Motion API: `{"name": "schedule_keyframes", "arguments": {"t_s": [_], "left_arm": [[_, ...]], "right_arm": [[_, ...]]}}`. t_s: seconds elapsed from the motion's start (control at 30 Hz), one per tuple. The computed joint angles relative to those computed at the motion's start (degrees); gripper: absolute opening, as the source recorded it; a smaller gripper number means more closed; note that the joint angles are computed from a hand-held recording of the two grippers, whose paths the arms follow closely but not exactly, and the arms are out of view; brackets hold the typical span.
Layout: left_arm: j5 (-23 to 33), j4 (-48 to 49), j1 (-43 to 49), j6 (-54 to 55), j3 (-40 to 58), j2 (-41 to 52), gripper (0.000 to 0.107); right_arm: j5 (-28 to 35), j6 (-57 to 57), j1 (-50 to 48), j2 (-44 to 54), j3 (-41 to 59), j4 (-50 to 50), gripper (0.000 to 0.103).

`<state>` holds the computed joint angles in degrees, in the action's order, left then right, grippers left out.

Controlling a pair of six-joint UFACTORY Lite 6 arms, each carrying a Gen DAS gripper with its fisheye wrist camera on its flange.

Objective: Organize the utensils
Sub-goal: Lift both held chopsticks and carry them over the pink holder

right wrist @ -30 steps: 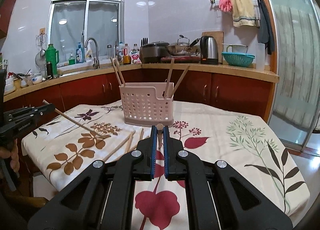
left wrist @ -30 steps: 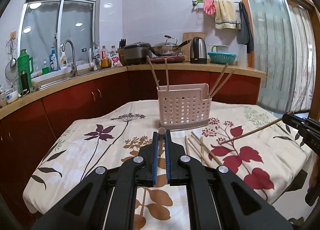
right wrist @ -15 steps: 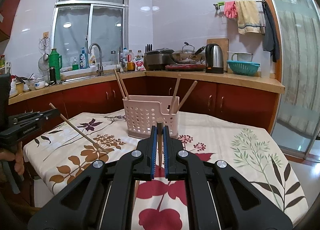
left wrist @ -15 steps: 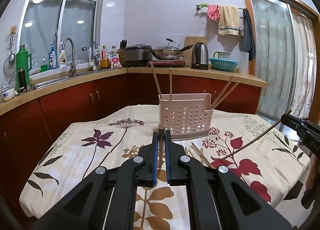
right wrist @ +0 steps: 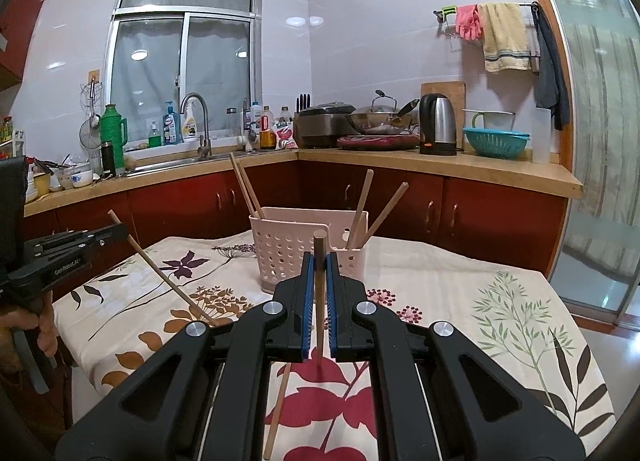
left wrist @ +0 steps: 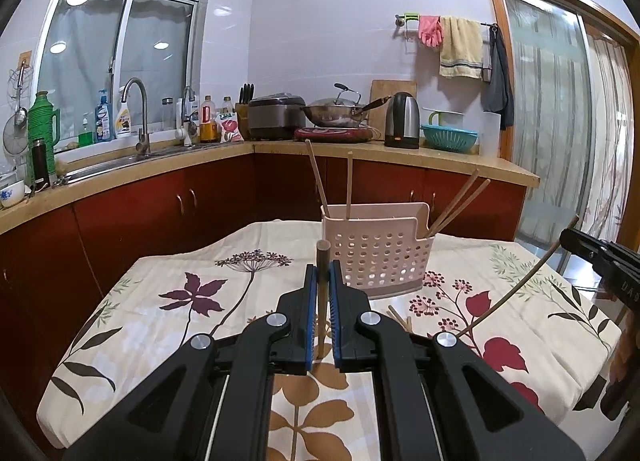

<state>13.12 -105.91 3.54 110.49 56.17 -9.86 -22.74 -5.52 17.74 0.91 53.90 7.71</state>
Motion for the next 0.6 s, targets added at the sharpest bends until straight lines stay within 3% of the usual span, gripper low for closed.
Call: {"name": "schedule_keyframes", "arguments": {"t_s": [0.6], "left_arm": [[3.3,6.7,-1.9,-8.2,13.4,5.8,0.007]], "right_arm": [[2.0,9.0,-2.4,2.5,10.7,-10.3,0.006]]}}
